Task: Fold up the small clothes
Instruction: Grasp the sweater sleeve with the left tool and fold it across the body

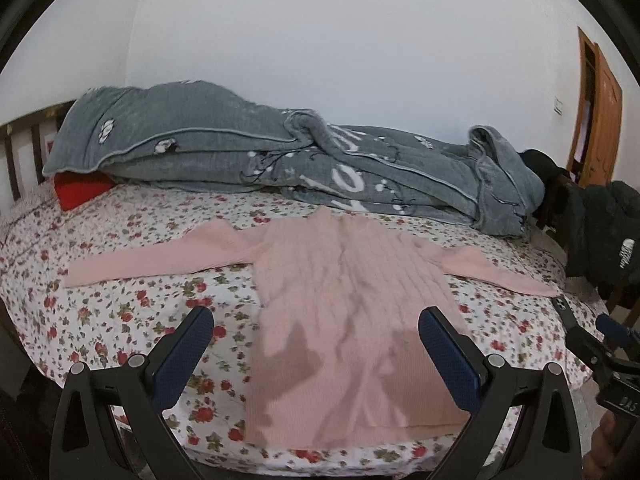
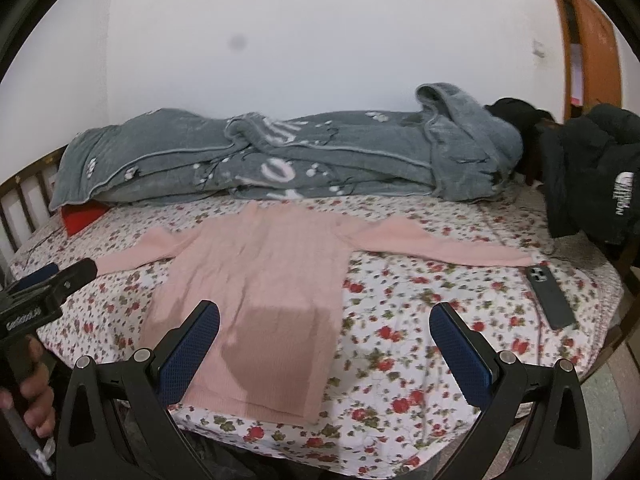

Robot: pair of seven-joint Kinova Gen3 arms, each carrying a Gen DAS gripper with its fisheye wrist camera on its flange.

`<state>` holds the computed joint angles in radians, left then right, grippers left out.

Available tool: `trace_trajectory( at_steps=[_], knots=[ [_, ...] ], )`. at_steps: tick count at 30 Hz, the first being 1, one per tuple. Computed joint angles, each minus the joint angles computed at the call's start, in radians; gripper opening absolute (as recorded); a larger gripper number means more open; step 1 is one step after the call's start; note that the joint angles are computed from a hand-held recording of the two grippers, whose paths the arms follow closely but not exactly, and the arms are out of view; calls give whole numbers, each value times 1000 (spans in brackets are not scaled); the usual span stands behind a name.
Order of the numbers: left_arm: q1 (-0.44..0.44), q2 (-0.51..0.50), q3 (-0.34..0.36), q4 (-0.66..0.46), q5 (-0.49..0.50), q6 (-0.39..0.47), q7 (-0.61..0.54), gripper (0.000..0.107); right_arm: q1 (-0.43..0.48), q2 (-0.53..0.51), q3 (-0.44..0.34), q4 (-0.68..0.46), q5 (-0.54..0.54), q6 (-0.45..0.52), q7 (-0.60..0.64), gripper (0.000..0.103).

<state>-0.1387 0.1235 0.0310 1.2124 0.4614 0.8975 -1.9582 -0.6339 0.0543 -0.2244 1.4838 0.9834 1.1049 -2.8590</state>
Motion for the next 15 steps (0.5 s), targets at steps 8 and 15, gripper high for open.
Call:
trace_trajectory(
  at_steps=[8, 15],
  knots=[
    [-91, 155, -15, -48, 5, -40, 14, 102, 31, 93, 55, -7, -69, -148, 67, 103],
    [-193, 356, -17, -237, -63, -19, 124, 99, 45, 191, 125, -35, -181, -268, 158, 96]
  ],
)
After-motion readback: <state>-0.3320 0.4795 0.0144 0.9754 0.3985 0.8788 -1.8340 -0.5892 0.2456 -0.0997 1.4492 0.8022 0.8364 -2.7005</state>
